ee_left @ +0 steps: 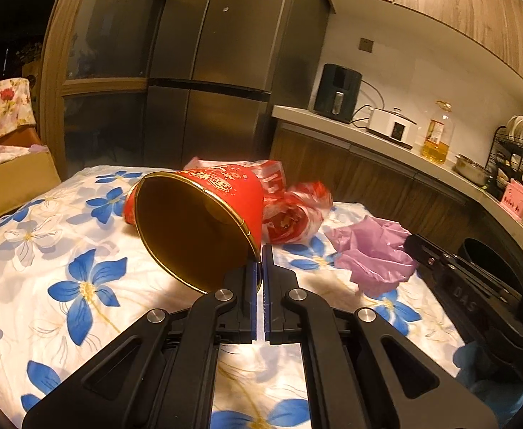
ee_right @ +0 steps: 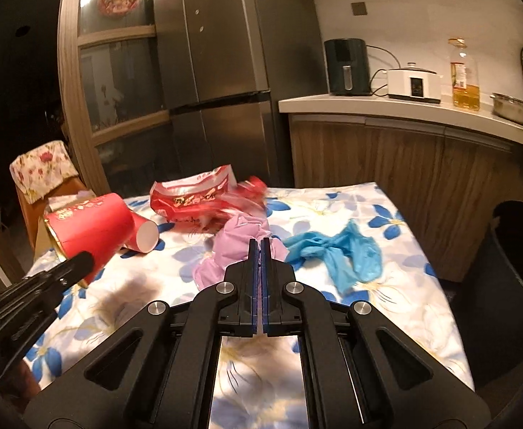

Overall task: Collect trash
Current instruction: 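Carry the red cup and lilac glove over the black bin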

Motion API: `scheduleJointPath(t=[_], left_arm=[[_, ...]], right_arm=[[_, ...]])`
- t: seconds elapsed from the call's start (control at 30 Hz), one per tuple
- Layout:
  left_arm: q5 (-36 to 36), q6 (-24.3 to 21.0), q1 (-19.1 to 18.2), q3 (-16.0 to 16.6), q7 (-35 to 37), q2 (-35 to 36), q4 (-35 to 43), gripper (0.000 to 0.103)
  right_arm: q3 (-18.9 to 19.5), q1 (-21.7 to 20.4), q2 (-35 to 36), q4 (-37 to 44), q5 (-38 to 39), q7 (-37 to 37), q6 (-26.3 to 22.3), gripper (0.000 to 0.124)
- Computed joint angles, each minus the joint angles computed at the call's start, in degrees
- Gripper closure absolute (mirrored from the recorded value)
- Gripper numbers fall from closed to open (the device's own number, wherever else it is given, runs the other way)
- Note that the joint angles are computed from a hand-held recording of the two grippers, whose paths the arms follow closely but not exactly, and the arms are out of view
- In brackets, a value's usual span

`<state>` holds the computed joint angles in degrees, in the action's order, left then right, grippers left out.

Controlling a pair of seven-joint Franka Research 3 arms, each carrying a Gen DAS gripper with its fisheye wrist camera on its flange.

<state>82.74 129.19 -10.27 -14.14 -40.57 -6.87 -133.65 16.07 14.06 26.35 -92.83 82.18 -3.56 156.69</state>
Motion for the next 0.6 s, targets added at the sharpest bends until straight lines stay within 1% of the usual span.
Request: scheduleJointPath(t=[0.1,0.2,0.4,0.6], left_arm=[[0.16,-0.15,-0.52,-0.42,0.35,0.63,1.01,0.101],[0.21,-0.81,-1.32,-0.87,1.28,1.37,2.20,0.101],[0.39,-1.64,-2.90,-1.12,3.16,3.19,4.94,0.101],[0.94,-0.92,-4.20,-0.68,5.67,6.32,8.62,0.101]], right_arm=[[-0.15,-1.41,-2.41,-2.39,2.93,-2.55,-0.75,0.123],[-1.21,-2.31,-4.75,-4.35,6.19,-4.60,-2.40,0.123],[-4.12,-2.48,-7.56,-6.58,10.54,-6.92,-4.36,0.123],[-6.36,-2.99,-8.74,-7.23,13.04,-8.03,-5.04,0.123]])
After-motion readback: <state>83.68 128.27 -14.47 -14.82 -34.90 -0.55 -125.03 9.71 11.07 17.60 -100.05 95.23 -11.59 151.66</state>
